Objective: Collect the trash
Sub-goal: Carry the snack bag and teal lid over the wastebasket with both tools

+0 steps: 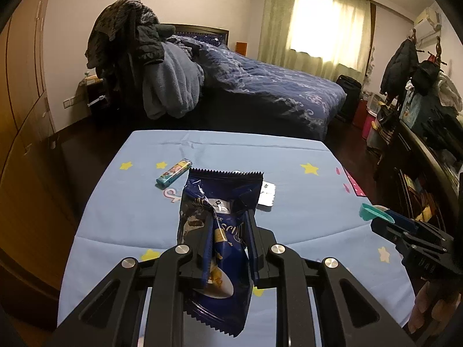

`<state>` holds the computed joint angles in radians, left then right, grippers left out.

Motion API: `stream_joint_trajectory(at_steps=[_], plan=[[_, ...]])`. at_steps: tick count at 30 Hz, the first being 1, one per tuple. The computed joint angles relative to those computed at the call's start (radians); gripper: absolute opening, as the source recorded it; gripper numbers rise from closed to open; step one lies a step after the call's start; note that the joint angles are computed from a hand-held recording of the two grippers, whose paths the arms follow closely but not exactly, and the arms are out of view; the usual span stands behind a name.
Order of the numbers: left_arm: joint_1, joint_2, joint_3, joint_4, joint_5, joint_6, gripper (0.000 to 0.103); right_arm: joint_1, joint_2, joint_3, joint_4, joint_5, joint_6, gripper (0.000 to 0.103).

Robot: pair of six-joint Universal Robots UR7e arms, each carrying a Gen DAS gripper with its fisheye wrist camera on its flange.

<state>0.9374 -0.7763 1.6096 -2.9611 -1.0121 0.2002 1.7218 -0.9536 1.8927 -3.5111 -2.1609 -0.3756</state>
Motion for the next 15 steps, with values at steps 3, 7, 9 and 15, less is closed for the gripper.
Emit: stream_joint_trajectory(at_steps=[3, 7, 9, 15], plan=[[-0.01, 0.007, -0.001, 0.001, 0.005, 0.002, 0.021, -0.005, -0.009, 0.014, -0.011, 0.003, 0.002, 0.046], [-0.022, 0.018, -0.006, 0.004, 0.004, 0.002, 0.021, -0.017, -0.027, 0.037, -0.026, 0.01, 0.007, 0.046], [-0.024, 0.021, -0.012, 0.013, 0.002, 0.003, 0.021, -0.022, -0.033, 0.042, -0.033, 0.011, 0.006, 0.046], [-0.039, 0.034, -0.018, 0.024, -0.005, 0.007, 0.022, -0.038, -0.059, 0.073, -0.059, 0.025, 0.012, 0.046]])
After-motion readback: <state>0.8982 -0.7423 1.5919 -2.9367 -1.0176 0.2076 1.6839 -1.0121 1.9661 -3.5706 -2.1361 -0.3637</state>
